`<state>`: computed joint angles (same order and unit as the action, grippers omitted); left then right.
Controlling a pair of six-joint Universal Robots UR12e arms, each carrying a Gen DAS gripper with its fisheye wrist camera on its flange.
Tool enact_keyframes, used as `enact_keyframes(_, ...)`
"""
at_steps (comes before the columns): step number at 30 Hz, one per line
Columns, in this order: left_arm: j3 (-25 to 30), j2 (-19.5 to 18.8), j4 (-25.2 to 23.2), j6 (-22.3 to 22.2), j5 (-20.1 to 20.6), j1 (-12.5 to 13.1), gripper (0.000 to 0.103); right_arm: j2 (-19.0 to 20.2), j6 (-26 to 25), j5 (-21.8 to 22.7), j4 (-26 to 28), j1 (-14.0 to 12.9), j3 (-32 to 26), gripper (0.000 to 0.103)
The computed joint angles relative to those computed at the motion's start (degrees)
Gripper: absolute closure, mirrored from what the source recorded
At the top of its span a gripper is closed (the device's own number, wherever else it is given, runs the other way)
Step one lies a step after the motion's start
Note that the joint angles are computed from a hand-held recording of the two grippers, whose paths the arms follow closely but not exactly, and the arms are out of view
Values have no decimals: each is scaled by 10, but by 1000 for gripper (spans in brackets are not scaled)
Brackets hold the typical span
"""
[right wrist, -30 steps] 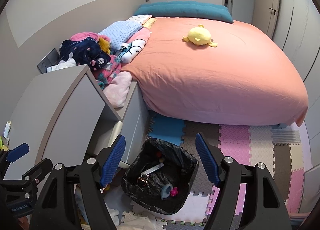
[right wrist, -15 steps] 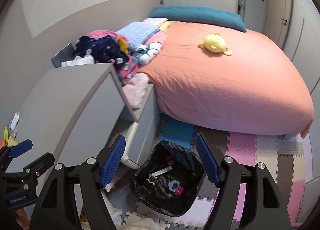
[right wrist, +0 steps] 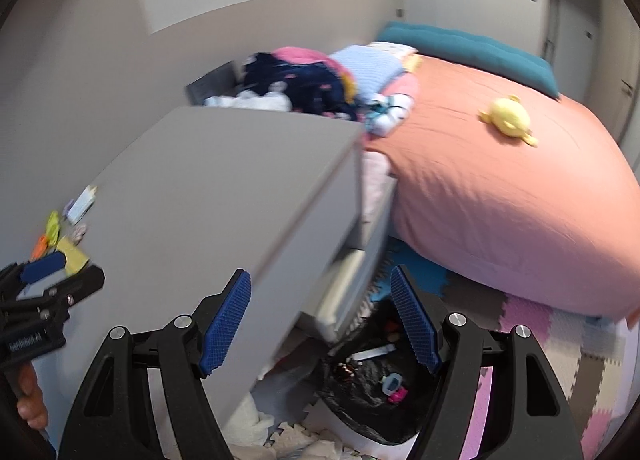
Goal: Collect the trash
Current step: 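Move both open grippers back over the desk toward the remaining toys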
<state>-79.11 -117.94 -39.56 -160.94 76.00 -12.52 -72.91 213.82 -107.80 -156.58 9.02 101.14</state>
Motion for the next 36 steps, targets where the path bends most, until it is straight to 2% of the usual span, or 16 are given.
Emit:
enact_keyframes(16,11,-11,1,-57,19,71,17,102,-68,48,35,50,-145,30)
enact_keyframes(28,33,-29,3,-87,41,103,17,159,-104,91,54,71,-228,30)
enact_keyframes(36,63,-51,-13,-116,60,121,17,198,-133,127,61,82,-286,30)
